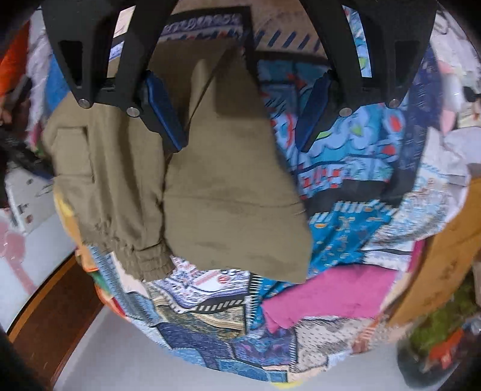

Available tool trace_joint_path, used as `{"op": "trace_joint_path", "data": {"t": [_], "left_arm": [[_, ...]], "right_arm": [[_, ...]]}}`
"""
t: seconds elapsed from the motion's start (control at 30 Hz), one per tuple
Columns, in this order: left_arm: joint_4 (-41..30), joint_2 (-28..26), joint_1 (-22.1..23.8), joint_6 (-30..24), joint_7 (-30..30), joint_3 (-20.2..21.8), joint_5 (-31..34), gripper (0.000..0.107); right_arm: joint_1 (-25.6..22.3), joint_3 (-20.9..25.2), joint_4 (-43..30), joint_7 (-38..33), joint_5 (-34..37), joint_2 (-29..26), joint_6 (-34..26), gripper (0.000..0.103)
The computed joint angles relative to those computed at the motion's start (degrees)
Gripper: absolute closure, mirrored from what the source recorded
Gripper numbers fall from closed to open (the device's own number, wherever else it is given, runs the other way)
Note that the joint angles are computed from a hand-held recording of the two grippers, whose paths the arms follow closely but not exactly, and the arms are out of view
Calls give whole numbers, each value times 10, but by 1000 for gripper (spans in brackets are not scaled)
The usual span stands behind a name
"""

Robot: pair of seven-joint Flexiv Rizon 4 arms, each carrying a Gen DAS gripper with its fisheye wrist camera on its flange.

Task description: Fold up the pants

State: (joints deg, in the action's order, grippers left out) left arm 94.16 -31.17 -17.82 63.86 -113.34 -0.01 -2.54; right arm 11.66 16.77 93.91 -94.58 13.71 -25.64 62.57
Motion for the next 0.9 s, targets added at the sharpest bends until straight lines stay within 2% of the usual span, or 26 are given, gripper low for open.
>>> {"op": "trace_joint_path", "data": {"t": [0.1, 0.2, 0.3, 0.33, 0.37, 0.4, 0.43, 0.47, 0.53, 0.6, 0.7, 0.9], "left_arm": [[-2, -9, 13, 14, 18, -16, -19, 36], [-8, -14, 14, 20, 29, -18, -25, 45], [-19, -22, 9, 24, 29, -11, -24, 52], [-26, -25, 5, 22, 25, -6, -21, 56], [-32, -27, 1, 19, 20, 0, -17, 60], [-42, -31, -6, 13, 11, 8, -11, 68], [-47, -32, -10, 10, 4, 13, -5, 75], [-54, -33, -14, 5, -3, 19, 1, 77], [-83, -40, -36, -23, -29, 46, 34, 91], [-126, -49, -58, -81, -50, 70, 77, 94], [-152, -50, -68, -116, -71, 77, 123, 99], [-161, -25, -62, -119, -98, 70, 172, 103]], "right_arm": [[-20, 20, -36, -13, 36, -28, -40, 38], [-43, 41, -65, -37, 90, -47, -71, 38], [-44, 43, -78, -59, 114, -54, -80, 40], [-44, 44, -82, -67, 119, -55, -82, 47], [-43, 43, -85, -72, 125, -56, -85, 49], [-38, 39, -85, -71, 124, -55, -84, 54], [-36, 38, -84, -77, 126, -53, -81, 64], [-33, 37, -84, -82, 126, -52, -80, 67], [-20, 27, -76, -84, 113, -46, -66, 82], [1, 13, -59, -81, 86, -37, -34, 88], [12, 7, -50, -72, 59, -33, -11, 93], [15, 12, -49, -68, 26, -17, 30, 95]]}}
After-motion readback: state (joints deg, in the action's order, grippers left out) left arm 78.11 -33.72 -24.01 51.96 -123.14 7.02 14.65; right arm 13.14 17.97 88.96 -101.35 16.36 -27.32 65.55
